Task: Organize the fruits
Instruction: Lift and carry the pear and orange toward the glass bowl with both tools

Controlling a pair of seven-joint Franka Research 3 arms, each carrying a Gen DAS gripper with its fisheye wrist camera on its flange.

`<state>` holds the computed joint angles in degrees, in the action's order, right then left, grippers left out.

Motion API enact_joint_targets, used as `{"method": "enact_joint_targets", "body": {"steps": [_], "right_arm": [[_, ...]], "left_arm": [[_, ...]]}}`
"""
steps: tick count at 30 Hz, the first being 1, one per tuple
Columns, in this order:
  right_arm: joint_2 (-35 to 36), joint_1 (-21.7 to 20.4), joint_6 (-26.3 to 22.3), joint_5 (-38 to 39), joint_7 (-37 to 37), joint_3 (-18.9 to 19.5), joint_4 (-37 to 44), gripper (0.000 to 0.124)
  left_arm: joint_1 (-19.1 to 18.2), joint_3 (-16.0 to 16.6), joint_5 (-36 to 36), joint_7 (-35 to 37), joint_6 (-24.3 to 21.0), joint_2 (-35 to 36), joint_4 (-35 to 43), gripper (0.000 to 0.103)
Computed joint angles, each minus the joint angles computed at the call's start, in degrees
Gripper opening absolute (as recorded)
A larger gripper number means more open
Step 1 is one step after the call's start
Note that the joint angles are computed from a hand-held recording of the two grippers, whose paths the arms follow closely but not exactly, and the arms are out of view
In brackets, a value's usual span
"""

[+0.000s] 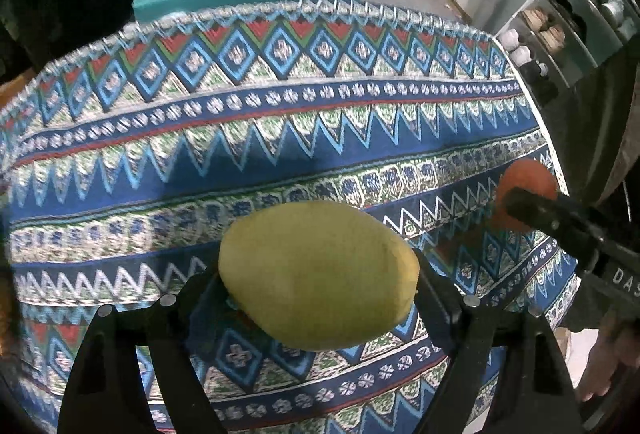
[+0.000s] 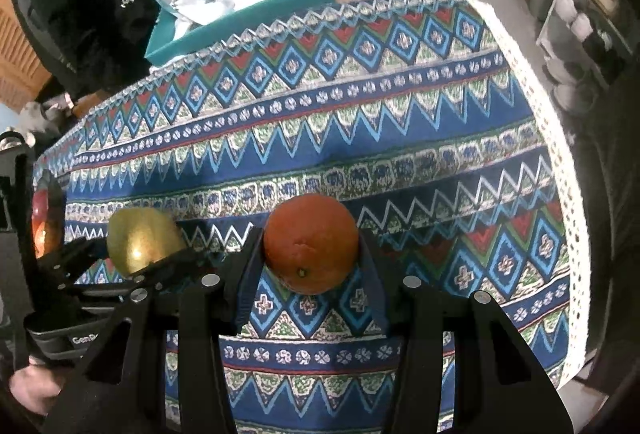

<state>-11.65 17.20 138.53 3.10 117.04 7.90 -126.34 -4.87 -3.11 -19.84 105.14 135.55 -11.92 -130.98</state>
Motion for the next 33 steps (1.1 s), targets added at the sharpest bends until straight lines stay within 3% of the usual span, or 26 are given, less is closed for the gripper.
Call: {"method": "enact_joint_targets", "body": {"steps": [17, 33], "right_arm": [[-1.14, 0.52, -0.58, -12.31, 3.31, 3.09, 5.25, 0.046], [0.36, 3.28, 0.26, -13.69, 2.72, 4.57, 12.63, 0.046]], "left_arm": [[-1.99, 2.98, 3.37, 3.42, 5.45, -10.69, -2.95, 0.085], [-1.85, 7.74, 3.01, 5.21, 3.34, -17.34, -2.36, 0.085]]}}
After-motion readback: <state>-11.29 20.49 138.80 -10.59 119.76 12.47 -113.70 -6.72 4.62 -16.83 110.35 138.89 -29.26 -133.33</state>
